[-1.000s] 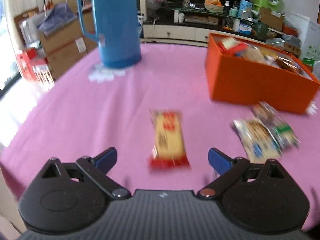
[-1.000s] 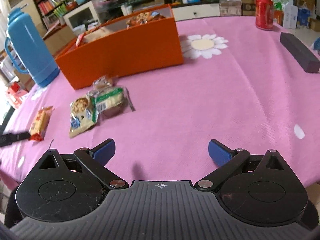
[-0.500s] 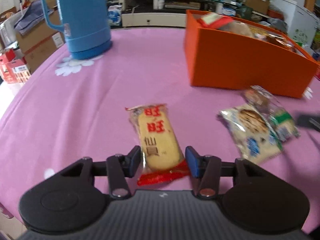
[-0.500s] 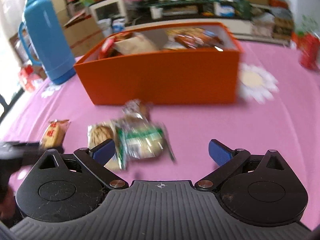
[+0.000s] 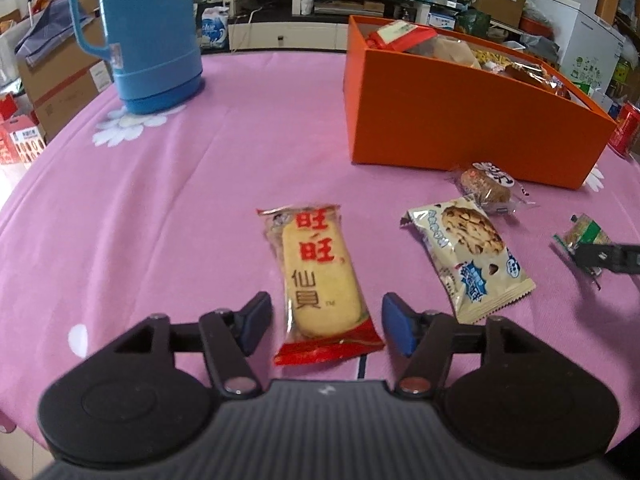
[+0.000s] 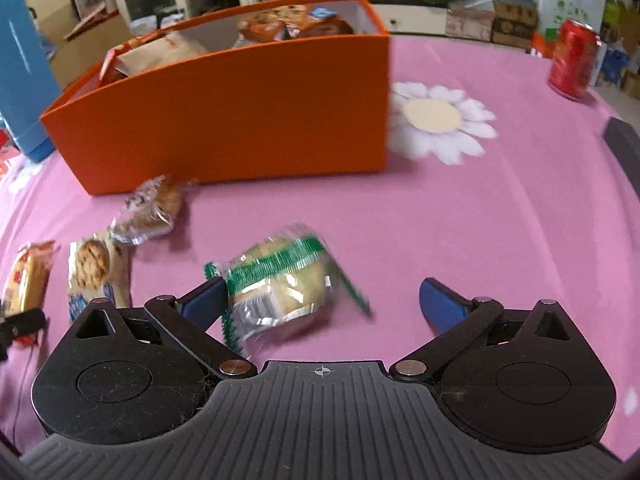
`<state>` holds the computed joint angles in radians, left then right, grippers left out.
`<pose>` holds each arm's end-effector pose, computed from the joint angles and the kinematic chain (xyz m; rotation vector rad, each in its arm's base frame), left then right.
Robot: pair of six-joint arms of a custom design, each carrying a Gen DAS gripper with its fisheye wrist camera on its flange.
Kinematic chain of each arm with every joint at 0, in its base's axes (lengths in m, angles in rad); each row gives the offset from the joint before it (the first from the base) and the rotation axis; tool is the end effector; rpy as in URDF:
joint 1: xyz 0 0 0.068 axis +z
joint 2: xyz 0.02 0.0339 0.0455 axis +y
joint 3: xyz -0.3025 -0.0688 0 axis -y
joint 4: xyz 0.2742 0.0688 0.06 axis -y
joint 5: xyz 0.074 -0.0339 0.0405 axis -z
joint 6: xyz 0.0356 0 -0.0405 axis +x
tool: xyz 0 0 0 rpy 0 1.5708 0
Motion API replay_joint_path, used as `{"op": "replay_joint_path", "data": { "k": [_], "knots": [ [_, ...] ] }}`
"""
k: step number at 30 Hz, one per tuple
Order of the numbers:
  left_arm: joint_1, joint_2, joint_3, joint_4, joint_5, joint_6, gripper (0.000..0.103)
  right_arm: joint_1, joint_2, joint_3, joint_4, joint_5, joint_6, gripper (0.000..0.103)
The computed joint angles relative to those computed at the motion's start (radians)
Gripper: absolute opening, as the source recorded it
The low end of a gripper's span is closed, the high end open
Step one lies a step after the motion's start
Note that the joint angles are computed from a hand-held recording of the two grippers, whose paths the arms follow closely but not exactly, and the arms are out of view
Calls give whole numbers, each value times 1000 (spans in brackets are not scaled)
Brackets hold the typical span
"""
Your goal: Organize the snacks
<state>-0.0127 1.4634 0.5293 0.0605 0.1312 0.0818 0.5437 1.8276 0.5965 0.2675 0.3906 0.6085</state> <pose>0.2689 -0.0081 0.1457 0.1733 2.4323 -0.1294 0.2687 0.1466 0.0797 0.2291 2.4224 0.0116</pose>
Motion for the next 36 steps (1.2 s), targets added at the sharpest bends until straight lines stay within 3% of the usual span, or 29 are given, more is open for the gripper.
{"op": "replay_joint_path", "data": {
  "k": [6,10,13,19,22,36],
  "knots": [
    [43,-73,-29,-4,25,-9,88,37,-70,-115,149,10,-42,93],
    [50,-62,0,-10,20,0,90,15,-1,-50,185,-32,-199,94],
    [47,-27,21,6,23,6,90,0,59,13,140,-47,-260,94],
    [9,83,67,48,-23,18,90,18,83,7,156,-29,-225,94],
    [-2,115,79,52,-38,21,81,20,86,4,165,-22,-219,94],
    [-6,124,78,58,-46,-4,78,2,114,50,131,-22,-205,94]
  ]
}}
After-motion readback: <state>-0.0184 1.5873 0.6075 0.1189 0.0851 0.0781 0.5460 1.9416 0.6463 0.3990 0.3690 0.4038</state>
